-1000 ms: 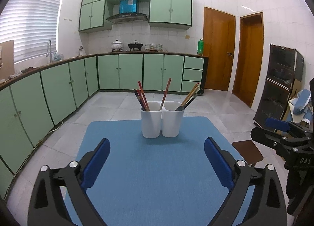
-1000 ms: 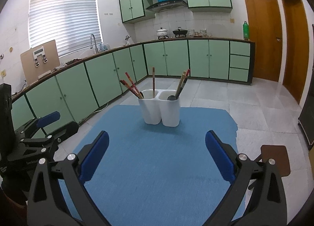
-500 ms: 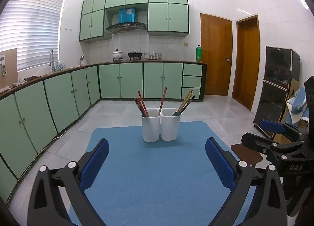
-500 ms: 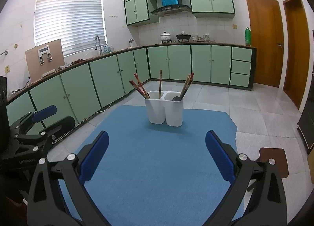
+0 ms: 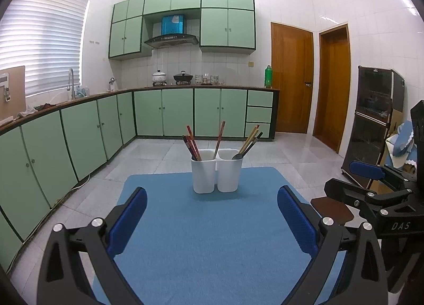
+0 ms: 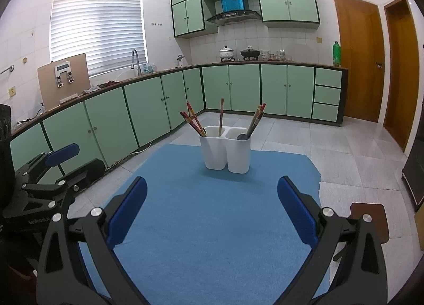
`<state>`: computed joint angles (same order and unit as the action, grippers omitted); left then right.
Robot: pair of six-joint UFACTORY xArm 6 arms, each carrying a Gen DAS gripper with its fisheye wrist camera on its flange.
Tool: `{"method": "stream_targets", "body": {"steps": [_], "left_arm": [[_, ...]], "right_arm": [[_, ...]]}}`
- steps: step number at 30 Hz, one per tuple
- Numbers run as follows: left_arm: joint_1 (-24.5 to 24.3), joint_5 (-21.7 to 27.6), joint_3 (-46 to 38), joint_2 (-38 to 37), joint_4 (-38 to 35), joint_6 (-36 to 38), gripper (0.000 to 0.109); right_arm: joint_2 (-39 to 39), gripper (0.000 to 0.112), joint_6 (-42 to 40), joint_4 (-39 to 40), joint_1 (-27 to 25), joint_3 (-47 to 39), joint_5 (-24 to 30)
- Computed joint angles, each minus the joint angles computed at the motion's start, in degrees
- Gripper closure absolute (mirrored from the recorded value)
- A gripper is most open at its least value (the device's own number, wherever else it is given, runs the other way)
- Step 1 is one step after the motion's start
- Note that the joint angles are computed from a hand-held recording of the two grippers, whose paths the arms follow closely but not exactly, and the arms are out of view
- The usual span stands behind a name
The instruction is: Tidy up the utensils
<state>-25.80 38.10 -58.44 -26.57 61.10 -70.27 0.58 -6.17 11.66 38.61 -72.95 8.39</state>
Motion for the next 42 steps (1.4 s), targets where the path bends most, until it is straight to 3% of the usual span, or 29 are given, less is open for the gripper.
{"method": "stream_targets", "body": {"steps": [42], "left_arm": [[-0.15,0.03,0.89,-0.96,1.0,-1.16,0.012]], "right_arm": [[-0.49,0.017,0.74,-1.1,0.34,0.05,-0.01]]}}
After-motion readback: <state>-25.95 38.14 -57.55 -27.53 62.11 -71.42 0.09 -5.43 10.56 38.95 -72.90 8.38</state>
